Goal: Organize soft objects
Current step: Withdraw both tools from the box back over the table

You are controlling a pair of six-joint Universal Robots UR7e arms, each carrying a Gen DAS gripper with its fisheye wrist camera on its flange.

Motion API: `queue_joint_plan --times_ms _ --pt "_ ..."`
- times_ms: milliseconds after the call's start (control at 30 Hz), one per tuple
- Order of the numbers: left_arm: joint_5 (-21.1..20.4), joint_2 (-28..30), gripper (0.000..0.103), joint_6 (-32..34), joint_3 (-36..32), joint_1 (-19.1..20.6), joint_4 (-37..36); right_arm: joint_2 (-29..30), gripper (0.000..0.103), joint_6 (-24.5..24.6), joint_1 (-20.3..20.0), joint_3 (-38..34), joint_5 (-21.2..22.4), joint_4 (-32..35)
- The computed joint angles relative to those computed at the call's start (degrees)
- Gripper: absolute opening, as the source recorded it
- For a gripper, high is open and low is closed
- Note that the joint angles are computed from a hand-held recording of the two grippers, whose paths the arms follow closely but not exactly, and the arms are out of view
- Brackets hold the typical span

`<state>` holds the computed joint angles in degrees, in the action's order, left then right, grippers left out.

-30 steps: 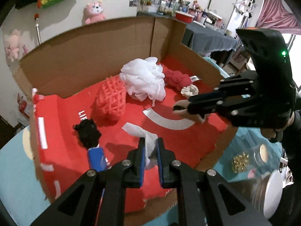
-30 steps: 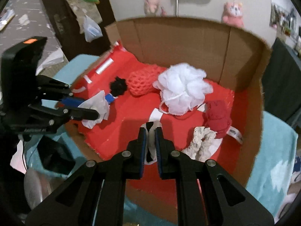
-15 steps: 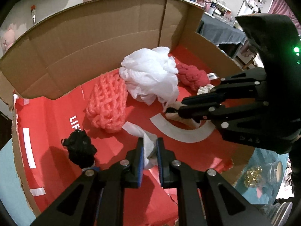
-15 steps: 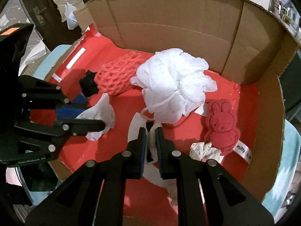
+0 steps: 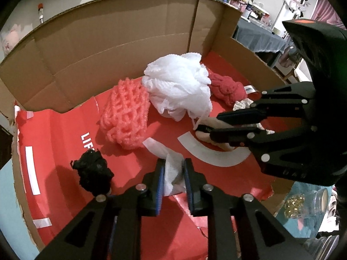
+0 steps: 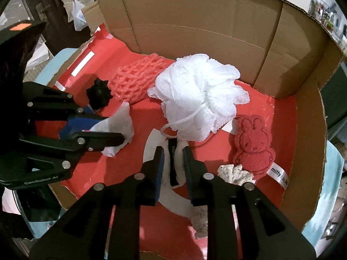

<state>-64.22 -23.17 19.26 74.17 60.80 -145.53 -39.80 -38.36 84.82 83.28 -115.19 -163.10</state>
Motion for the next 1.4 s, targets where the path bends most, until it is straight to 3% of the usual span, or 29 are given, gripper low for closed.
queue_joint_plan --times_ms 67,167,233,267,367,500,600,767,833,1100,1200,1400 --pt "-0.05 -0.54 0.03 0.13 0.69 -0.11 -0.73 0.06 0.019 -1.13 0.17 0.52 -0.27 -1.49" --pt "-0.35 -1.46 0.044 0.36 1.98 -0.29 -2.42 0.1 0.031 -1.32 0.46 0.77 -1.06 -1.99" --pt "-0.52 -2.29 0.048 0.29 3.12 -0.44 -3.45 -0.27 0.057 -1.37 0.46 1.31 -0.61 -2.72" --pt "-0.62 -2.77 0.049 0.18 3.77 -0.53 -3.97 -0.43 0.06 -1.64 0.56 1.85 -0.47 -4.29" --pt "-1.44 -4.84 0.062 -0.35 6.67 -0.83 -6.47 -1.31 0.06 -2.05 0.79 3.44 0.06 -7.47" --pt "-2.55 -8.24 0.071 -1.36 12.08 -1.79 -11.94 -3.45 0.061 -0.58 1.44 5.66 -0.08 -8.62" --pt "-3.28 -11.29 0.078 -1.8 17.0 -2.89 -16.8 -6.15 0.069 -0.53 2.22 9.54 0.19 -12.17" --pt "-3.0 -16.25 0.093 -1.3 25.97 -5.72 -27.04 -10.7 0.071 0.24 3.98 16.55 0.68 -18.52" --pt "-2.23 -17.84 0.094 -0.89 29.56 -6.93 -31.99 -13.01 0.079 1.46 4.6 19.78 1.81 -20.81" --pt "1.39 -21.95 0.101 0.08 41.52 -11.39 -49.75 -19.32 0.08 0.02 8.19 33.94 2.34 -38.87" --pt "4.4 -22.32 0.103 0.8 46.52 -13.89 -59.32 -20.38 0.082 -1.99 9.77 39.1 2.43 -47.05" --pt "5.97 -22.04 0.103 -1.51 53.69 -16.68 -71.24 -19.66 0.083 -4.07 10.65 48.56 4.08 -64.98"
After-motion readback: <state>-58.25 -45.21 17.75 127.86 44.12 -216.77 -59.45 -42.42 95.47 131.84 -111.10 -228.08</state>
